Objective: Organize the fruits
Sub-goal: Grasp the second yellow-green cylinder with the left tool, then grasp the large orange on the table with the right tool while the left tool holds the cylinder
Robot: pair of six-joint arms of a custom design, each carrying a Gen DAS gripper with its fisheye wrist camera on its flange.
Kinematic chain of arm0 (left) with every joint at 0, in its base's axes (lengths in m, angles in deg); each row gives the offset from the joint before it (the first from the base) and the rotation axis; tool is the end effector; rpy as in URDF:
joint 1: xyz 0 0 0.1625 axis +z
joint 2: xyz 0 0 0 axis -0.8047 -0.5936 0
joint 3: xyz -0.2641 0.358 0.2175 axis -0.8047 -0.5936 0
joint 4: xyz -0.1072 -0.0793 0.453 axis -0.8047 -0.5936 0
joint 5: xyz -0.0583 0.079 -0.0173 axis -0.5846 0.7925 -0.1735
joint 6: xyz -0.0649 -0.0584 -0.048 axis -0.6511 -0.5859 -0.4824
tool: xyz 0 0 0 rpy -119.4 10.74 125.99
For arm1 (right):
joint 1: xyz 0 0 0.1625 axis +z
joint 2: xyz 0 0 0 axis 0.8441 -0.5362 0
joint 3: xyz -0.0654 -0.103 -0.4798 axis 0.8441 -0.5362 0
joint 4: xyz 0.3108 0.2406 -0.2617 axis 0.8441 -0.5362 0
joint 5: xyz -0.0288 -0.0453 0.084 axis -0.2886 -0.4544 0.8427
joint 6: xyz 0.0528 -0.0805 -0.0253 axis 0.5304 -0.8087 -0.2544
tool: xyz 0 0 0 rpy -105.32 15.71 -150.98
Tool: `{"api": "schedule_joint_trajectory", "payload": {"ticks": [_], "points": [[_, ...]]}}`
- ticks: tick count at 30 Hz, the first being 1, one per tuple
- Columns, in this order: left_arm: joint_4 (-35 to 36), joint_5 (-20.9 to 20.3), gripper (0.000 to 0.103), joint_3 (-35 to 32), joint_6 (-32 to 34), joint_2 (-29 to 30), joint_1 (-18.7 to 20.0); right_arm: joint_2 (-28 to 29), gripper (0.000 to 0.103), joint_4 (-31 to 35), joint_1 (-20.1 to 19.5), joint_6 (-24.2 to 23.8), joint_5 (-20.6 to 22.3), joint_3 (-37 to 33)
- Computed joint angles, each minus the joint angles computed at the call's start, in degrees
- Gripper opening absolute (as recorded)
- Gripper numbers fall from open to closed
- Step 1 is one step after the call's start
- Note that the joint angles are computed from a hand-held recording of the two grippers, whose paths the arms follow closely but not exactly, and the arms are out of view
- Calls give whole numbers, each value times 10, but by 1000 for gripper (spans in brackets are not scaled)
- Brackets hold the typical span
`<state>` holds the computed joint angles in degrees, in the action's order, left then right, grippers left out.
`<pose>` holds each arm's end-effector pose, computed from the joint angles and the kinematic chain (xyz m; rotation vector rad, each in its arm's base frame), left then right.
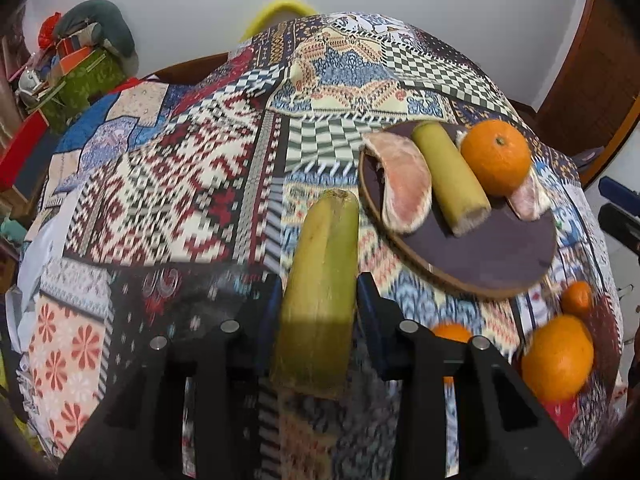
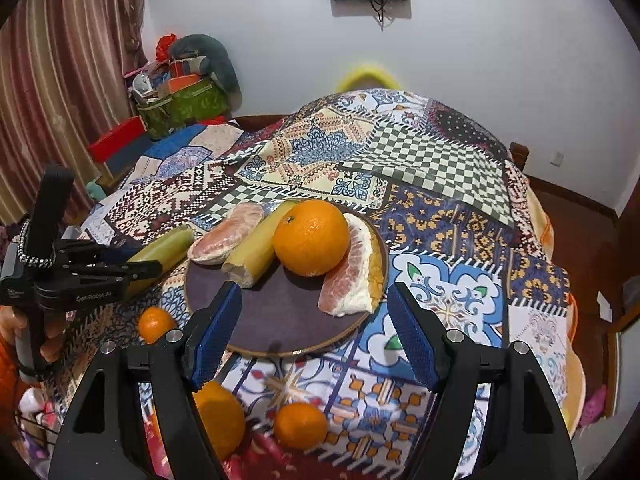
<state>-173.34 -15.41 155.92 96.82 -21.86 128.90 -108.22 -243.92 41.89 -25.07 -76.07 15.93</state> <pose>0.0001 -0.8051 0.2028 0.2007 2.3099 -0.6601 0.2439 -0.8011 0.0443 0.9880 -2.4875 0.7003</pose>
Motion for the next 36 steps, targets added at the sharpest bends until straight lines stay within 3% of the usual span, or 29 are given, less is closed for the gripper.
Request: {"api": "schedule_joint_trajectory", "payload": {"ticks": [11,19,24,36], "points": [[-24,22,38,123,-38,-71,-27,-42,72,-16,4,15,28,76],[-39,16,38,179,-60,-98,-39,-53,72,-23,6,13,17,115],[-50,14,38,187,-54,-99,-39,-57,72,-12,4,35,24,127],[-26,-4,38,171,-32,-89,-28,-33,72,16,4,41,-9,112]]}}
